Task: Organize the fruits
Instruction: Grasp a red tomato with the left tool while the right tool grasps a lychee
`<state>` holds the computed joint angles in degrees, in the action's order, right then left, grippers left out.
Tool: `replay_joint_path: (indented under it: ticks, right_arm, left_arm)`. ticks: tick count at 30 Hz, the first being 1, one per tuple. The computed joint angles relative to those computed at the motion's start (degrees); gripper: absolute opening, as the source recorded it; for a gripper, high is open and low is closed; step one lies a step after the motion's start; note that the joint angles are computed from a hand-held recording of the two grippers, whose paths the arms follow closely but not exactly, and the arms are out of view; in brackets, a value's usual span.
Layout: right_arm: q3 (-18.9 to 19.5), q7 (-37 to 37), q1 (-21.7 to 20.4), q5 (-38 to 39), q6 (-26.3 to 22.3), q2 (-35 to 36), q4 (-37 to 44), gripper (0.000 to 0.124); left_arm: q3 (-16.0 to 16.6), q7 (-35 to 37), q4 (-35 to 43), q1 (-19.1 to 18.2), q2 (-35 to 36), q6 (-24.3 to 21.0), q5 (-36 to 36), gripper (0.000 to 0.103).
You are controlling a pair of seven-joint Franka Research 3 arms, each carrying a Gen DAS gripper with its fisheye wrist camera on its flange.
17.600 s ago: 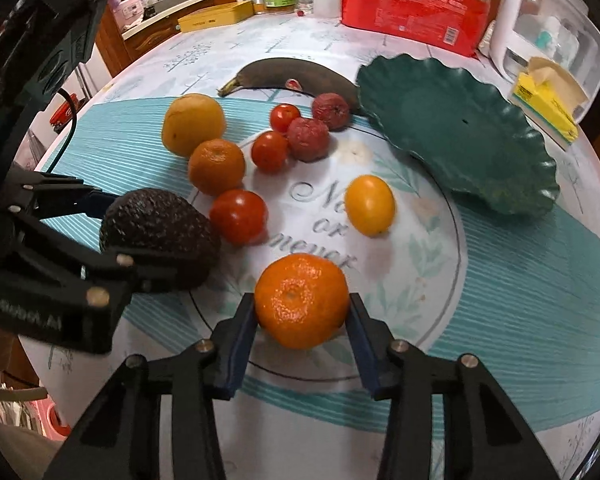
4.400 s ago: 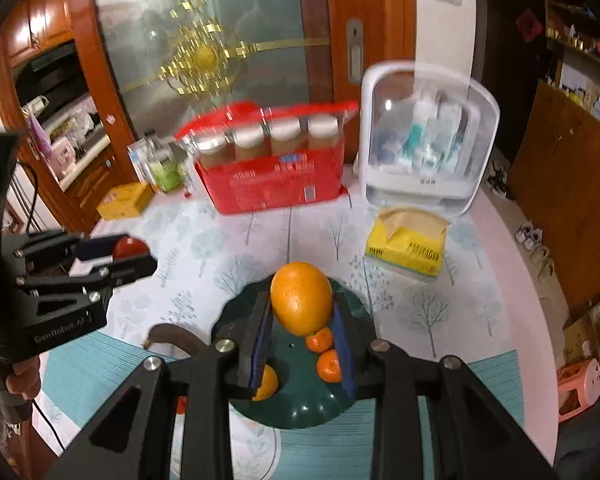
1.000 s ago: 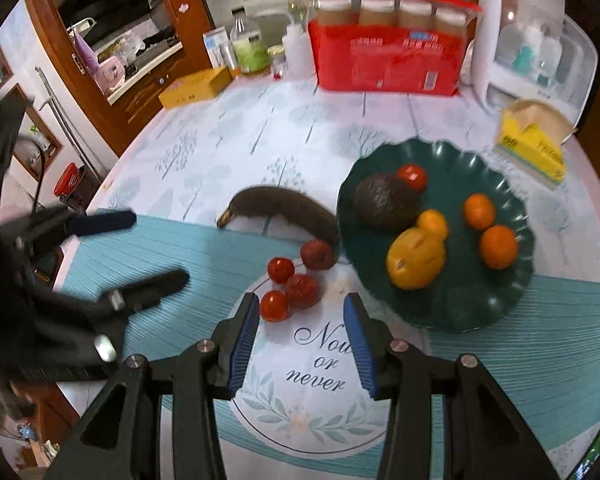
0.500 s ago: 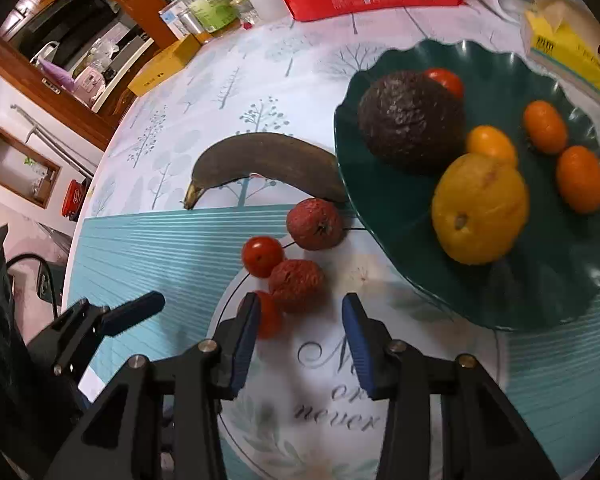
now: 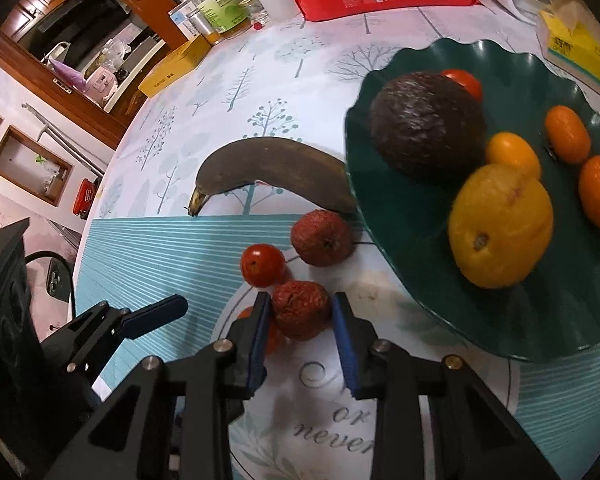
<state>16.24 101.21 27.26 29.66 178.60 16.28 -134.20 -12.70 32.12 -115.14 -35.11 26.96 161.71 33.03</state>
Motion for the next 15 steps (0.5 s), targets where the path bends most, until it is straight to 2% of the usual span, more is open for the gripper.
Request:
replay_joint_path:
  ticks: [3,5,7,11,12,15]
  right_arm:
    - [3.6,-2.5,-3.5,3.6,0.8,-1.4,-1.7,0.031]
    - [5.6,-4.4,-5.4,6.3,1.2,-2.4,-2.6,0.031]
    - [6.9,-6.2,-6.5,9.0,1.4,-3.1,-3.1,0.031]
    - [11.4,-12.9,-9.8,18.3,2.6,-4.8,-4.1,0.031]
    - [11.3,-13.8,-9.5,19.7,2.8,-5.1,-4.3,0.031]
    - [10.3,-15.8,-7.9,22.8,3.2,-6.0,-4.7,0.031]
  left_arm:
    - [-0.1,0.4,0.3,0.0,0.4,0.2,0.0,0.076]
    - [-0.5,1.3,0.6,0.4,0.8,0.4,-0.6,0.068]
    - [-0.3,1.5,0.9,0.1,1.0,0.5,-0.4,0.065]
    - [-0.7,2.5,1.5,0.4,1.5,1.0,-1.6,0.058]
    - [-0.7,2.7,1.8,0.3,1.6,1.0,-1.7,0.056]
    - [-1.4,4.4,2.6,0.8,2.2,0.9,-2.8,0.04]
